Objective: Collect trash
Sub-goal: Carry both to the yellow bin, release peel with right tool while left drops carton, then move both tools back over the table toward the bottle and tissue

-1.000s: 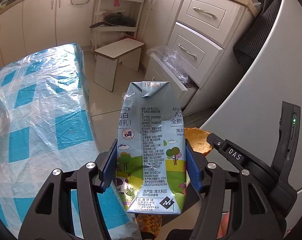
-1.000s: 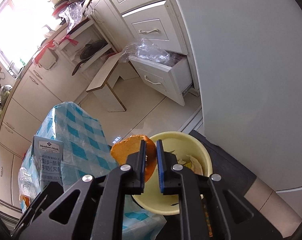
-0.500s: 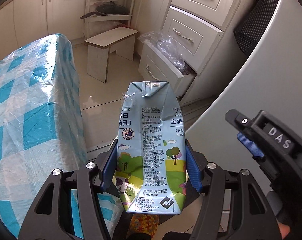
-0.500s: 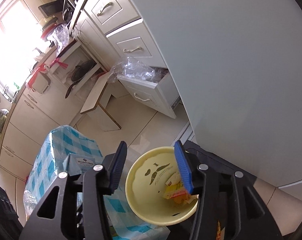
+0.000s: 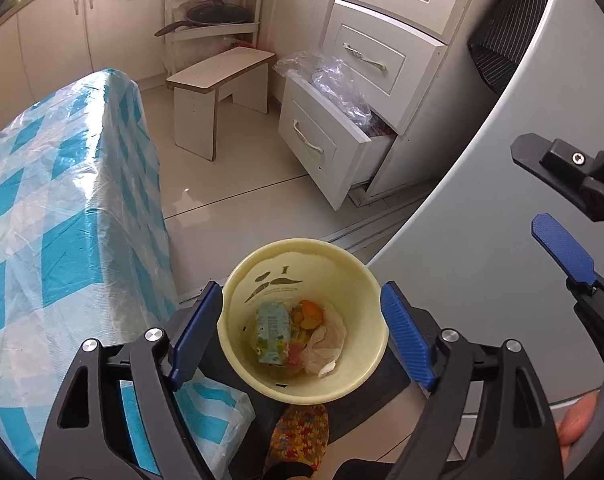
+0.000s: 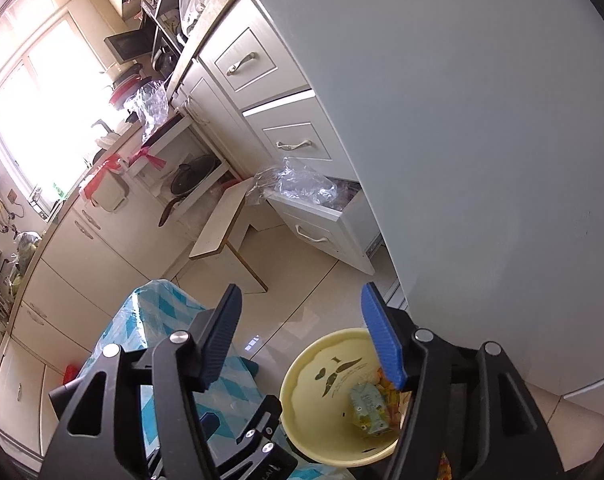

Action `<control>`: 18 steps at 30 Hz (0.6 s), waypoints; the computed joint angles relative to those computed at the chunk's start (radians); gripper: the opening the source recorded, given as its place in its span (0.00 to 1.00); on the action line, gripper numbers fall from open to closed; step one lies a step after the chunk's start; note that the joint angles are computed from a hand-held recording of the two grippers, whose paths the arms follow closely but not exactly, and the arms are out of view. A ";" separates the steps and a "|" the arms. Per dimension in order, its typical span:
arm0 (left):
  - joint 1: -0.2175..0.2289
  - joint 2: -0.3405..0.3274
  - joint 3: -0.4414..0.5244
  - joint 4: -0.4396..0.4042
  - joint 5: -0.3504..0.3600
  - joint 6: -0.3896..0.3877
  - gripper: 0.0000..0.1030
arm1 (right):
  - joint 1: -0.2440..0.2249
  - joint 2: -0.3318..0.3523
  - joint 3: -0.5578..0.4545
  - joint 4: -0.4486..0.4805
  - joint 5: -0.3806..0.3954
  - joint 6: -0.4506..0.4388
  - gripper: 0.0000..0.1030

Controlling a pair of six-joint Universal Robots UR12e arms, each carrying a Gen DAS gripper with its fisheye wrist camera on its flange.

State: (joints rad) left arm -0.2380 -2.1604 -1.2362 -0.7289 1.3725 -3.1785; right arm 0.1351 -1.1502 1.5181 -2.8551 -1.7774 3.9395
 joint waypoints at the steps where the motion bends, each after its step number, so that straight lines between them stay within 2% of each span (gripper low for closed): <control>1: 0.003 0.008 -0.009 0.004 0.007 -0.004 0.77 | 0.001 0.000 -0.002 -0.001 0.001 -0.004 0.61; 11: 0.070 0.120 -0.149 0.066 0.042 -0.103 0.85 | 0.024 0.002 -0.038 0.062 -0.010 -0.077 0.77; 18: 0.131 0.198 -0.250 0.114 0.077 -0.133 0.88 | 0.061 0.009 -0.066 0.104 -0.023 -0.205 0.83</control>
